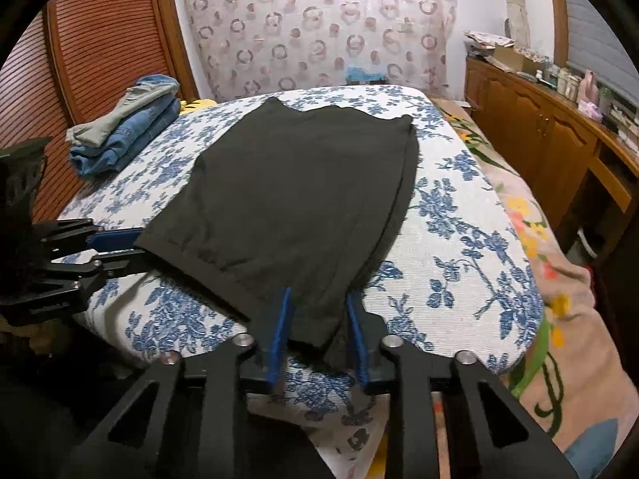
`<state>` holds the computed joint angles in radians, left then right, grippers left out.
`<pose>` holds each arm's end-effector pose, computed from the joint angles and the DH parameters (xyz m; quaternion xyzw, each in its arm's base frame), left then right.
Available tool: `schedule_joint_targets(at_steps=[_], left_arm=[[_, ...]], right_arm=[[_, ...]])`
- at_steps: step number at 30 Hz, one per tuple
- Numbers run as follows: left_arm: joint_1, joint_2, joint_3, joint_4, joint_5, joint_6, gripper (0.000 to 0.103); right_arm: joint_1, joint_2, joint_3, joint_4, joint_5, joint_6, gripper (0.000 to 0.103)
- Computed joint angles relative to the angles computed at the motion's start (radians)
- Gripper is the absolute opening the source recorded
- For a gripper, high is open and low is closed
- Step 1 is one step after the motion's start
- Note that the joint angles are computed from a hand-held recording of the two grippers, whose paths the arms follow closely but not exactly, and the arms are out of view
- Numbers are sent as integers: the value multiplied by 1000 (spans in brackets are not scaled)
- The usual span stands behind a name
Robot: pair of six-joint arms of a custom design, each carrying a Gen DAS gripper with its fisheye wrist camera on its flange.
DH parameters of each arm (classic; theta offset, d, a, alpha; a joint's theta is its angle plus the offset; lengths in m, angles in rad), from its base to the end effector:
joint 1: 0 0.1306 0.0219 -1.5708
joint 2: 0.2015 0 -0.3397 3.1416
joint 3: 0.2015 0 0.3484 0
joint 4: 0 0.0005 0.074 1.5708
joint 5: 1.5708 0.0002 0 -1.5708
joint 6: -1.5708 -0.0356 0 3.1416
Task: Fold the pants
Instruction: 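Close the left and right tools on the end of the black pants, then lift the held pants end up with both tools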
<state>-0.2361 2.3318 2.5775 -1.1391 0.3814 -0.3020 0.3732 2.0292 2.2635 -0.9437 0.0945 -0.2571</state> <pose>0.6827 -0.1784 0.3259 0.3069 0.8760 -0.1679 0.3319 0.6085 0.2341 0.4084 -0.0330 0.9073 0.0885 0.4098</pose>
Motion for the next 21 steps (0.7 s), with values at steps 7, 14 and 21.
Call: schedule_joint_targets(at_steps=[7, 14, 21], left_arm=[[8, -22, -11, 37, 23, 20, 12], [23, -99, -41, 131, 57, 43, 10], [50, -157, -7, 176, 93, 83, 9]], right_arm=[[-12, -10, -11, 47, -53, -11, 10], [-18, -22, 58, 83, -65, 27, 9], [-4, -44, 125, 121, -76, 97, 9]])
